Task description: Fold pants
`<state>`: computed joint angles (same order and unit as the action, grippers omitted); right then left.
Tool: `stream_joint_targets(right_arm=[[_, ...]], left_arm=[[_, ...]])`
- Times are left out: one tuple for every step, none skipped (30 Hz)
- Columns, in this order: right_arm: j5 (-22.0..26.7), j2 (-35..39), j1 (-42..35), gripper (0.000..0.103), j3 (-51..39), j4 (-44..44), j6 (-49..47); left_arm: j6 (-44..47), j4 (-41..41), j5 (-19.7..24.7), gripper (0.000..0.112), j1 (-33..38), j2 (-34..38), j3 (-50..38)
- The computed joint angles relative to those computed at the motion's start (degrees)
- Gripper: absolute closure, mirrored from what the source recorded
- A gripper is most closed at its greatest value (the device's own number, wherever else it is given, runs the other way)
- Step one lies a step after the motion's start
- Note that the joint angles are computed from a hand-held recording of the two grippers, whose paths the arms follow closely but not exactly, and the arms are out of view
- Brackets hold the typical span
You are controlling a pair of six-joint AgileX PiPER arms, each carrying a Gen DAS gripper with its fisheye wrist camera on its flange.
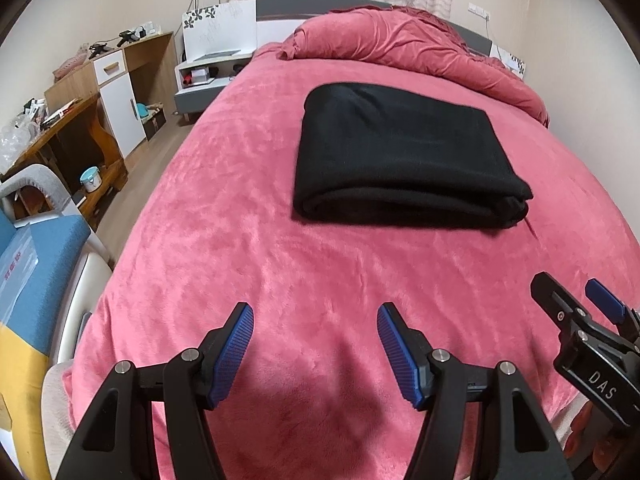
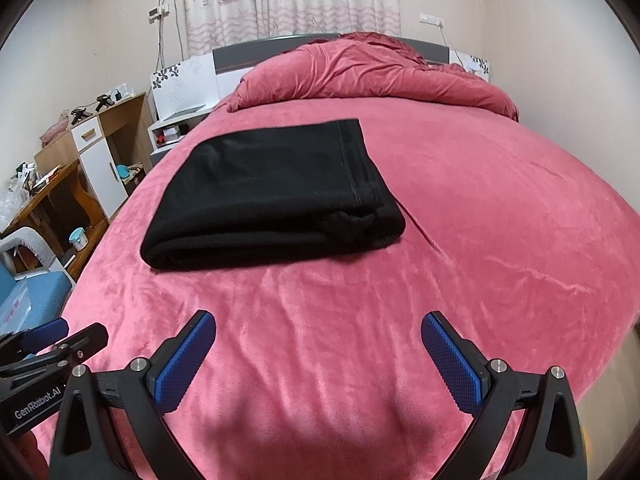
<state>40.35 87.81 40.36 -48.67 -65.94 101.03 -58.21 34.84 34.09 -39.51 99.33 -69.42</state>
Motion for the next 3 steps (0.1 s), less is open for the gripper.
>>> stream_joint_targets(right_arm=[[-0.28,0.45,-0.32,0.000,-0.06,0.10,0.08],[-0.83,0.87,-0.83,0.000,-0.01,-0.04,0.30],[-1.52,1.40,-1.48,0.000,0.07,-0.30,0.66]], left_arm=[[0.54,-0.31,0.17,0.047,0.09,0.93,-0.67],[1.22,-0.84,0.01,0.047,0.28,1.74,-1.19],[2.12,-1.57,-0.17,0.047,0.46,2.55,-1.80]])
